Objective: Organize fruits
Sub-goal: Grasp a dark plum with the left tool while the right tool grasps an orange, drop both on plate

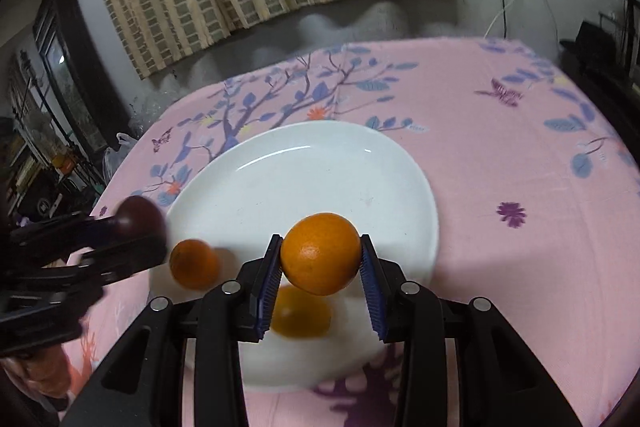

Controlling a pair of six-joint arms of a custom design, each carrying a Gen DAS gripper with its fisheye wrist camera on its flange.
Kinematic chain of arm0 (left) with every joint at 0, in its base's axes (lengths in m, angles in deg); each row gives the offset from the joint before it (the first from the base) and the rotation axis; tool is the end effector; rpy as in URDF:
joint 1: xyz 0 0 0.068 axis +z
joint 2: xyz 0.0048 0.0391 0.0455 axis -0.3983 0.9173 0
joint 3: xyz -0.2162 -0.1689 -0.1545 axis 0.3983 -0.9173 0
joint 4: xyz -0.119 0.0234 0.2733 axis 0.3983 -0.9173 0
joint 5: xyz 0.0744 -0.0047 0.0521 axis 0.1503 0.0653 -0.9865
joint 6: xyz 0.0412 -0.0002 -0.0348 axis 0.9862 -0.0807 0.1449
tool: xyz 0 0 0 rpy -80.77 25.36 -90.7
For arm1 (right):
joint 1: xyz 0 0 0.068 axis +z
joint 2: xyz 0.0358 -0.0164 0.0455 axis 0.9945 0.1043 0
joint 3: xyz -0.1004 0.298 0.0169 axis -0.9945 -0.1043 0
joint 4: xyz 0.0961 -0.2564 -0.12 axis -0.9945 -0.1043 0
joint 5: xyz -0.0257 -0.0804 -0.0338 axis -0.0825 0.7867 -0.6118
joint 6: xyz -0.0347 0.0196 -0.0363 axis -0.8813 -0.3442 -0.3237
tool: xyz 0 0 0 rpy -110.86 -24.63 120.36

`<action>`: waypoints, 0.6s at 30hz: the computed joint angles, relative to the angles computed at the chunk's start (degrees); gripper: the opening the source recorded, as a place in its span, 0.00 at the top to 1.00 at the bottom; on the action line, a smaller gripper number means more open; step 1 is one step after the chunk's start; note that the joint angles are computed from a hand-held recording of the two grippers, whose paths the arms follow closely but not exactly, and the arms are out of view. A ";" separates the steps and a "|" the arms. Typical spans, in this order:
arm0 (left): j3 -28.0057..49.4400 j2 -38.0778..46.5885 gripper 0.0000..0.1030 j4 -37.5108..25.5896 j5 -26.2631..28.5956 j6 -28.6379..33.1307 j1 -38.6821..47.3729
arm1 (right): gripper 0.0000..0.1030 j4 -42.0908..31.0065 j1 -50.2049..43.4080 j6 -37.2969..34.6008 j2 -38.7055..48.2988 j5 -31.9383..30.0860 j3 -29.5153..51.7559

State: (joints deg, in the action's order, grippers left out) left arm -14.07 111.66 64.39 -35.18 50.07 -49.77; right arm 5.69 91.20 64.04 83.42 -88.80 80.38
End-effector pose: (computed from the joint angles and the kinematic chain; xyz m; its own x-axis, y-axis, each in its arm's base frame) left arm 0.2907 -0.1385 0.2528 -0.7866 0.0338 -0.6166 0.1228 0.9871 -0.1026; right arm 0.3248 0.0550 0.2050 -0.7400 -0.1319 -0.6596 -0.3969 0.8772 0.2700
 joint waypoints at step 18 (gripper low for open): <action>-12.86 -26.79 0.05 -13.54 -18.78 -10.52 -16.24 | 0.39 -22.40 -12.06 -17.56 -37.19 -10.83 -16.85</action>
